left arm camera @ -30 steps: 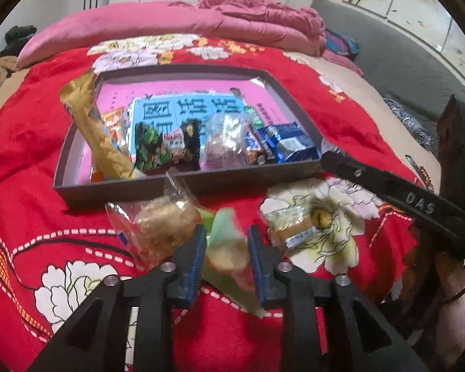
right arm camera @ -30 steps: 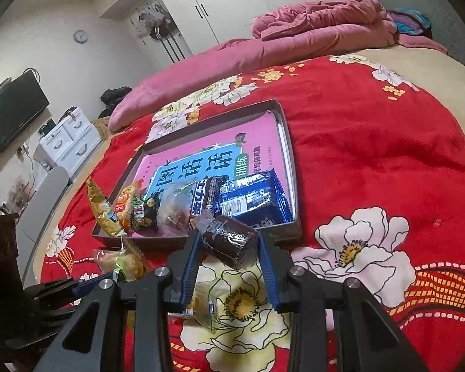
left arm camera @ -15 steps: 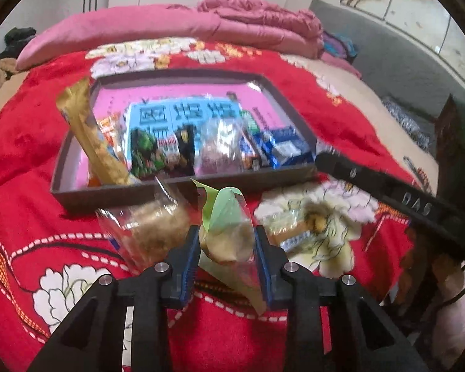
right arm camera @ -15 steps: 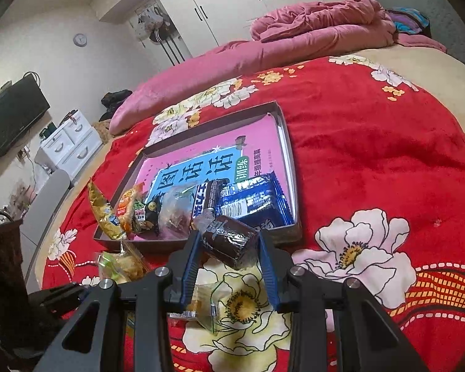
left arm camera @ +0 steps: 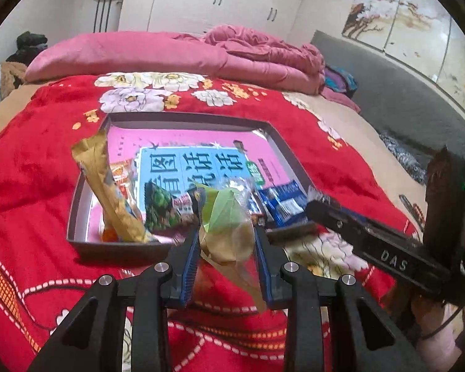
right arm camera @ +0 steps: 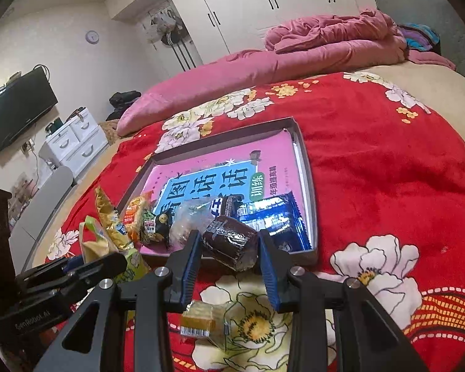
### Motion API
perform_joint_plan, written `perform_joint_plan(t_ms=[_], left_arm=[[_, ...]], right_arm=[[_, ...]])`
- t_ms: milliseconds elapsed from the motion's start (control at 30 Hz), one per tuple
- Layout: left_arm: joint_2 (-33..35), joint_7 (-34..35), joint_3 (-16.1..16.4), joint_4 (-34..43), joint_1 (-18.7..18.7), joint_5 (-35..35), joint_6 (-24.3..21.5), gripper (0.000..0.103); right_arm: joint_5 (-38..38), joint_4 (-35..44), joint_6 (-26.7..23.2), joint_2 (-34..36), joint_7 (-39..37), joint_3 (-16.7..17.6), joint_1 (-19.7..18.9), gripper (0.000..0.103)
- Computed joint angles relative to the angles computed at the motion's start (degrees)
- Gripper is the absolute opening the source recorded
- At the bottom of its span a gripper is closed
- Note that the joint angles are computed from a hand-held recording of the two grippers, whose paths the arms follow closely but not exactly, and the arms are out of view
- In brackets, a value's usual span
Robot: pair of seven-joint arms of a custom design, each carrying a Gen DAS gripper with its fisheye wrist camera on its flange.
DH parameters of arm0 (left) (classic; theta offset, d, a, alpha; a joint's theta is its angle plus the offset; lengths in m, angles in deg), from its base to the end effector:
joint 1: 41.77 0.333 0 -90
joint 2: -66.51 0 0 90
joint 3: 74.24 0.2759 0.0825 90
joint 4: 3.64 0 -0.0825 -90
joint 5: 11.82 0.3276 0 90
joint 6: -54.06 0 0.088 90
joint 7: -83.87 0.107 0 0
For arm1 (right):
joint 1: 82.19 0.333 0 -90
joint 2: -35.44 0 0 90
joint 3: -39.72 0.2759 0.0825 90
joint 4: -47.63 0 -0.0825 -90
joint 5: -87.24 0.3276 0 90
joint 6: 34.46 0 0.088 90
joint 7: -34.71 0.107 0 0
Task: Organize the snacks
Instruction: 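Lift both held snacks and carry them over the tray, then lower the chocolate and pastry bag onto the book in the tray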
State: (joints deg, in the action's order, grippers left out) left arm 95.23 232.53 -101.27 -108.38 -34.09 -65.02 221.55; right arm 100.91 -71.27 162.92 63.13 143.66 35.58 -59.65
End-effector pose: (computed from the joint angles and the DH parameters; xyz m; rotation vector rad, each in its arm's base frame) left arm 0.6045 -0.1252 0.3300 -1.5357 2.2566 -1.1626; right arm 0.5639 0.1630 0.3112 -1.4148 1.8157 -0.4760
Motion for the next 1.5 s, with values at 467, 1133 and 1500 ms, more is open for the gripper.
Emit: perform_joint_plan(t_ms=[467, 1133, 1500], left_arm=[[7.89, -11.3, 1.43, 9.45, -1.03, 7.68, 2.69, 0.034], [14.7, -30.5, 4.07, 16.1, -3.16, 27.92, 2.68, 0.035], [17.16, -37.92, 6.67, 19.52, -5.06, 36.15, 0.1, 0.036]], right_arm=[[-0.42, 4.89, -2.54, 3.07, 0.96, -0.99, 0.4, 0.037], [-4.84, 12.18, -7.95, 7.52, 3.51, -0.59, -0.56, 0.037], [-8.01, 15.29, -11.81, 9.32, 5.76, -3.71, 2.11, 0.037]])
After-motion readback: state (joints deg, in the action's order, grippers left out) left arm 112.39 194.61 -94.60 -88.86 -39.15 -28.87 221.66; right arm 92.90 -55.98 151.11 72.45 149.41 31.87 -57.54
